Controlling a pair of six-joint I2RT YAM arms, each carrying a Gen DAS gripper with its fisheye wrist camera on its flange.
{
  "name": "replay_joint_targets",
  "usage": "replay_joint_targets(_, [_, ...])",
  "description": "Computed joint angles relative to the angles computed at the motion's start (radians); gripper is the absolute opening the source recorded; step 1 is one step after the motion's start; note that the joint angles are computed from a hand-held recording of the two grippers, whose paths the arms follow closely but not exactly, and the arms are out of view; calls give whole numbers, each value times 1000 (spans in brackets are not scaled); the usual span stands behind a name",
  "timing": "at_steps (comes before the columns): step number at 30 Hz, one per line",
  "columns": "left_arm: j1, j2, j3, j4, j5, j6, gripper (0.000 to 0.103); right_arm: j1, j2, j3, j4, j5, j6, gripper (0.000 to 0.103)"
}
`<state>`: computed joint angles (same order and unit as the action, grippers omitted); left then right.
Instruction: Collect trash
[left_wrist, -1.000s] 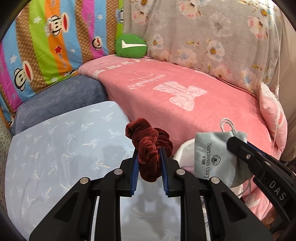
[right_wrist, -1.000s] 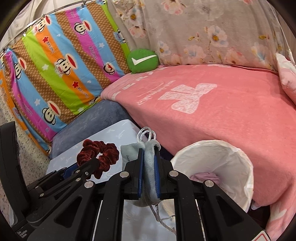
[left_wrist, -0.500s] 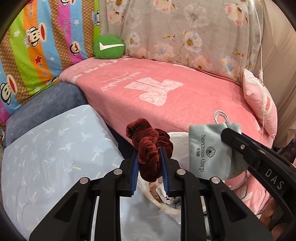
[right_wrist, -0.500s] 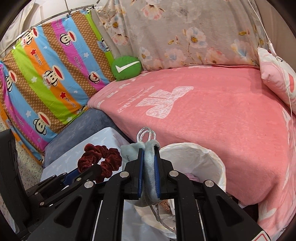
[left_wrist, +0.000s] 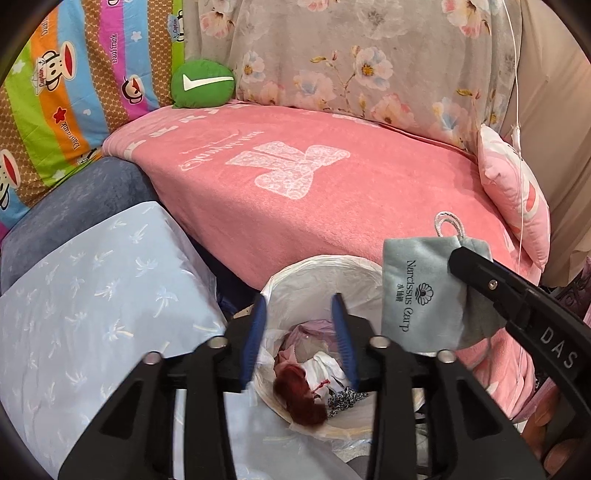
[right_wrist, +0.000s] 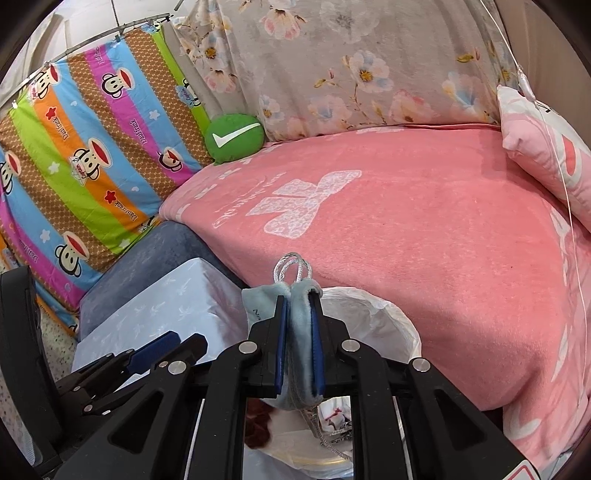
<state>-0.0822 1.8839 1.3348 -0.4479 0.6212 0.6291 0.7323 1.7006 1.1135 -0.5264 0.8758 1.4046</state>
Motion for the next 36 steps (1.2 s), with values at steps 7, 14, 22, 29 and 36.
replay_joint_targets(7, [5,-12,-19,55,-1,-27,64,-5,17,20,4,1,-30,24])
replay_joint_targets(14, [30,-21,-26,80,1,-35,75,13,39,77,-37,9,-68,39])
replay_joint_targets(22, [77,-47,-62,113,10,-8,81,57,74,134,-109,6,-89,50])
replay_joint_targets(29, [108,-42,-73,130,-20,-16,86,95,97,166,-210,27,-29,63])
replay_joint_targets(36, [142,-39,-83,138,-35,-36,90,127,118,182,-310,0,52,74])
